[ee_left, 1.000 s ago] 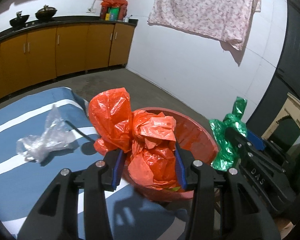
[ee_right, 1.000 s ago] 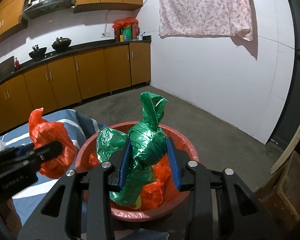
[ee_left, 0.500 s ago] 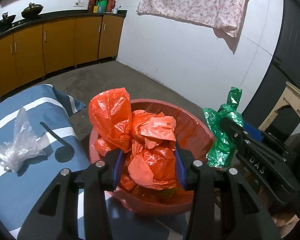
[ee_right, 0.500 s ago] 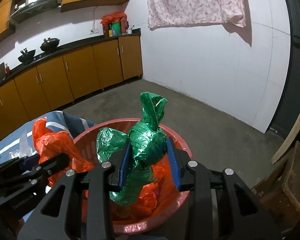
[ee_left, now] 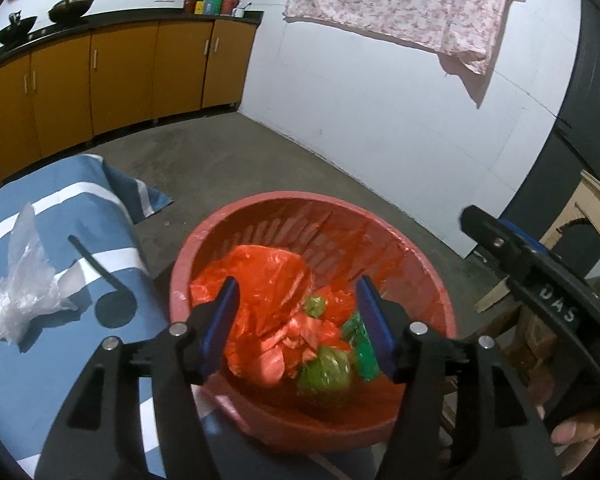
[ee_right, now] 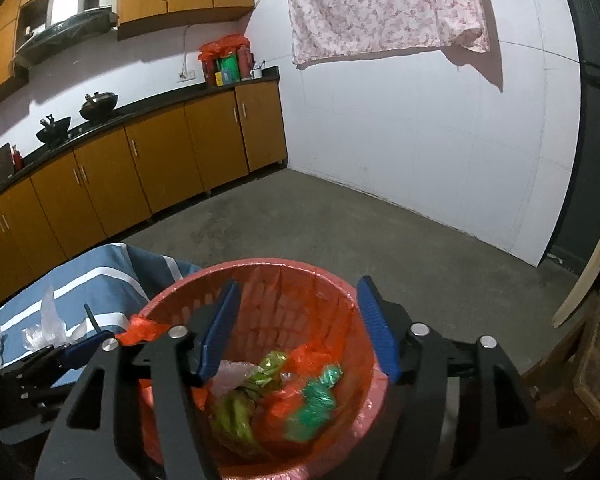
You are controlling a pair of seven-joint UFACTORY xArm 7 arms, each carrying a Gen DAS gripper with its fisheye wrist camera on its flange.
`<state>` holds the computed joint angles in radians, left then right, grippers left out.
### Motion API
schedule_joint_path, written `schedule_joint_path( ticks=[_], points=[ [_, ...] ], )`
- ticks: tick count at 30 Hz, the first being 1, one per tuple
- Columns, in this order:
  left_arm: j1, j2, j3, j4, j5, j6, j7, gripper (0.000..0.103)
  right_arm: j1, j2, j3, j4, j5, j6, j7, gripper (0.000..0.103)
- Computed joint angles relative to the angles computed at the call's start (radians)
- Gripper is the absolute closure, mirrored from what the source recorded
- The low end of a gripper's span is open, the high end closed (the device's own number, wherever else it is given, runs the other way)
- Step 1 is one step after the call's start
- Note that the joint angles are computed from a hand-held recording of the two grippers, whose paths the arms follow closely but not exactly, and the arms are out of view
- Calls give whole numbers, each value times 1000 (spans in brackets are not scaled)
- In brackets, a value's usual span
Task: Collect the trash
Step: 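Open both tools to drop the bags into the basket, then move both tools back over the table toward the clear bags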
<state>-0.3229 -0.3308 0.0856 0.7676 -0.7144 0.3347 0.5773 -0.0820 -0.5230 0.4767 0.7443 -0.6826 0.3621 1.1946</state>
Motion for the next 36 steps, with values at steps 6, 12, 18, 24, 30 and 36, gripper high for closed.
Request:
schedule_joint_path(
  ticks=[6, 12, 18, 24, 30, 36],
  points=[
    [51, -76, -12, -69, 76, -49, -65, 26, -24, -47, 29, -21, -15, 1, 63, 6],
    [112, -208, 2, -174, 221, -90, -162, 13, -36, -38, 81, 18, -27, 24, 79, 2],
    [280, -346, 1, -283, 405, -108, -239, 10, -6, 16, 118, 84, -61, 27, 79, 2],
    [449, -375, 61, -325, 547, -107, -283, 10, 42, 139, 173, 190, -142, 50, 119, 2],
    [604, -326, 127, -315, 624, -145, -300, 8, 91, 315, 252, 328, -275, 136, 187, 2],
    [638, -270, 217, -278, 609, -190, -274, 4, 205, 586, 294, 525, -401, 268, 211, 2]
  ],
)
